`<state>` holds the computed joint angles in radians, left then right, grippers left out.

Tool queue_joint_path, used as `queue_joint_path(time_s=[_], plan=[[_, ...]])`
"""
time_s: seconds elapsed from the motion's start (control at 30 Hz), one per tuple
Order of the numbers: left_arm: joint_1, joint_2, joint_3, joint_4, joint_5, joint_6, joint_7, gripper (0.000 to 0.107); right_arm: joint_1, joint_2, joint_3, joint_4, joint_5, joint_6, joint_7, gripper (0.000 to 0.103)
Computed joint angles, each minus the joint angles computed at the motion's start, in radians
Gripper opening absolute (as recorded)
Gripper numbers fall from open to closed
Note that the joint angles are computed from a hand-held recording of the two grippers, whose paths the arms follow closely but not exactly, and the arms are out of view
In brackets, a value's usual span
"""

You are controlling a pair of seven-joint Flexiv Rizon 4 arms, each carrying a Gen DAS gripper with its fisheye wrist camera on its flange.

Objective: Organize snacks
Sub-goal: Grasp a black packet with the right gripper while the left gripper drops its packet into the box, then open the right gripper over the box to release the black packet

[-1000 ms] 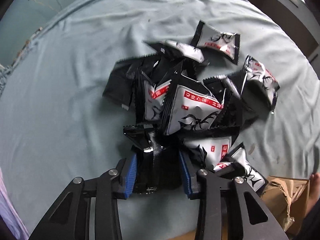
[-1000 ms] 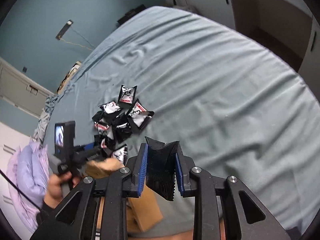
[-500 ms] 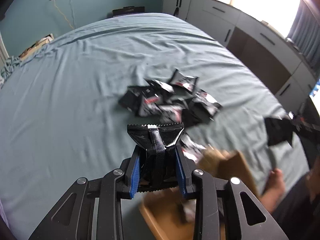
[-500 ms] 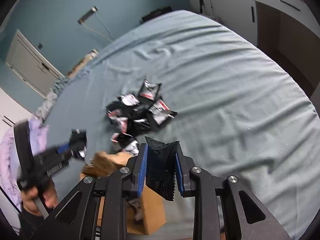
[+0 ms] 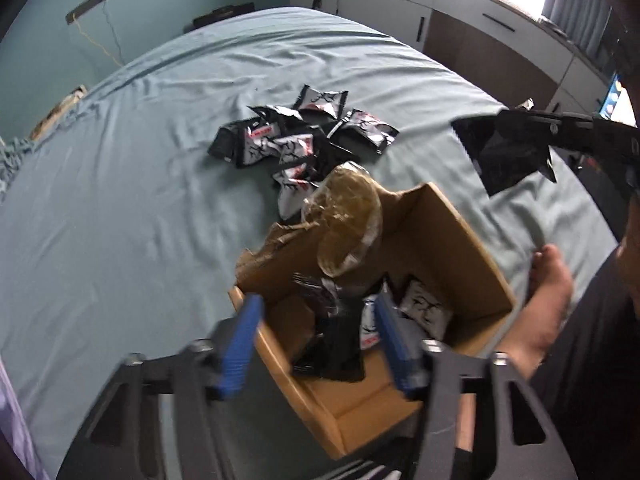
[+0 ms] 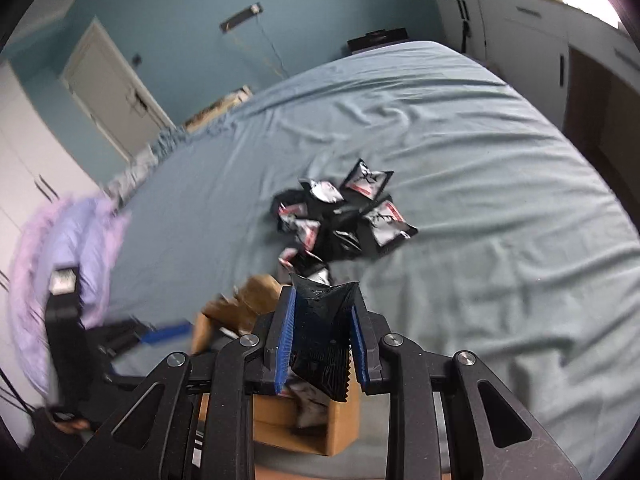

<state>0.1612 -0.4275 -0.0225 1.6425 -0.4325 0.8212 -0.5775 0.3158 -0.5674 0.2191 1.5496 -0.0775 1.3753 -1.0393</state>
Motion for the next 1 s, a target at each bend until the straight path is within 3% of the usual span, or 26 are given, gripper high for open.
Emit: queue_joint_path(time_s=[0.13, 0.4, 0.53, 0.63, 0.7, 0.8, 0.87, 1.0], plan=[[-0.008, -0.006, 0.009, 0.008, -0.008, 0.089, -0.052, 0.082, 0.000, 0.005, 0.017, 0.003, -0.008, -0.003, -0.031, 0.024], [-0.018, -0.072, 0.071, -0.089, 0.115, 0.097, -0.316, 0.082, -0.128, -0.022, 0.220, -0.067, 0.162, -0.028, -0.241, 0.025], [-0.007, -0.081, 0.065, -0.105, 0.145, 0.080, -0.360, 0.082, -0.148, -0.034, 0.261, -0.086, 0.229, -0.028, -0.347, 0.025], [-0.004, -0.078, 0.057, -0.100, 0.162, 0.085, -0.359, 0.082, -0.181, -0.056, 0.311, -0.134, 0.297, -0.101, -0.412, 0.028], [-0.006, -0.075, 0.056, -0.095, 0.175, 0.096, -0.356, 0.082, -0.170, -0.066, 0.289, -0.166, 0.320, -0.155, -0.401, 0.040], [-0.009, -0.071, 0.054, -0.088, 0.187, 0.109, -0.349, 0.082, -0.118, -0.048, 0.199, -0.163, 0.341, -0.140, -0.332, 0.058], [-0.011, -0.069, 0.054, -0.085, 0.193, 0.119, -0.348, 0.082, -0.096, -0.035, 0.155, -0.150, 0.347, -0.116, -0.290, 0.064], [-0.013, -0.071, 0.056, -0.088, 0.202, 0.117, -0.348, 0.082, 0.005, 0.003, -0.015, -0.076, 0.255, -0.061, -0.077, 0.069]])
